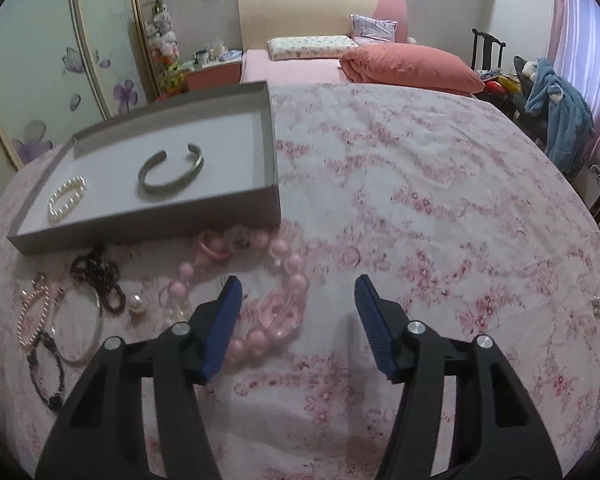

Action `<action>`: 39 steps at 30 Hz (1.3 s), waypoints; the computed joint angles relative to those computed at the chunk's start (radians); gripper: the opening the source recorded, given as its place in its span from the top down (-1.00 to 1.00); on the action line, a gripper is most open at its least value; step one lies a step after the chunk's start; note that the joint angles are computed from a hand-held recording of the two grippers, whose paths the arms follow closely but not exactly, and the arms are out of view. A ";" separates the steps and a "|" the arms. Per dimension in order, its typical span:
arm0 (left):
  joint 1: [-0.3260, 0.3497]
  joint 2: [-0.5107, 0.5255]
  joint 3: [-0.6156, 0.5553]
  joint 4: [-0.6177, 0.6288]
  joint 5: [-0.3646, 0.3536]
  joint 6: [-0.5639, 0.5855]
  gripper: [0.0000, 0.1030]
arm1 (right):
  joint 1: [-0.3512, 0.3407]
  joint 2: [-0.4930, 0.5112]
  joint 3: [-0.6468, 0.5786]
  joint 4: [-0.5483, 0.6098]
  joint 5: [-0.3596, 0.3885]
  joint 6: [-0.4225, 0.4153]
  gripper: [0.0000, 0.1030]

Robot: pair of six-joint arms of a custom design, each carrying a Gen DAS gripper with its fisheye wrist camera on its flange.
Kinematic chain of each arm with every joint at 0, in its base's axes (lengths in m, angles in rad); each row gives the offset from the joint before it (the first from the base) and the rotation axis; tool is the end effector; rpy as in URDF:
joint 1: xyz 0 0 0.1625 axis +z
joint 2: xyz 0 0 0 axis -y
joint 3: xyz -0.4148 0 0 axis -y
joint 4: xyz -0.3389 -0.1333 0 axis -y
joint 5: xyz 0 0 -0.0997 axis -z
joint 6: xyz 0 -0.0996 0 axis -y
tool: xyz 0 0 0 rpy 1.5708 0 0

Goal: Organize jewelry
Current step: 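Grasp the pink pearl bracelet with the left tool while the right tool grasps the pink bead bracelet, then lift and carry both pink bracelets over the grey tray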

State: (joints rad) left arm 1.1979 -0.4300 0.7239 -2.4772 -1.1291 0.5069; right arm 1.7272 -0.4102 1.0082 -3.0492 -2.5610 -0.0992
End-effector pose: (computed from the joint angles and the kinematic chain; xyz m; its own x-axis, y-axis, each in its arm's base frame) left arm -0.1403 -0.8415 0.2209 -0.6696 0.4578 -0.5849 0.7128 0.6174 -0.3328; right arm 0.1687 -0.7489 0.1792 -0.6293 0.4863 0.6062 -0.1623 0.6806 -0.7145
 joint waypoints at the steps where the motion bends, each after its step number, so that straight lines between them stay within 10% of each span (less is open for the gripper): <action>1: 0.000 0.000 0.001 0.009 -0.001 -0.003 -0.01 | 0.000 0.004 -0.005 0.013 -0.008 0.003 -0.05; 6: -0.003 -0.009 0.025 0.051 -0.016 -0.018 -0.01 | -0.001 0.001 0.015 -0.009 -0.012 0.005 0.54; 11: -0.011 -0.002 0.031 0.107 -0.015 -0.011 0.01 | -0.002 -0.003 0.024 -0.021 -0.006 0.003 0.54; 21: -0.019 0.023 0.019 0.144 0.046 0.028 0.82 | -0.003 -0.007 0.030 -0.021 0.003 0.010 0.53; 39: 0.000 0.021 -0.022 0.170 0.045 0.037 0.84 | -0.004 -0.006 0.028 -0.020 0.003 0.009 0.50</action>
State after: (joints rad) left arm 1.1974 -0.4087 0.7017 -2.3072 -1.0839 0.5442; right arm 1.7235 -0.4161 1.0358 -3.0697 -2.5576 -0.0903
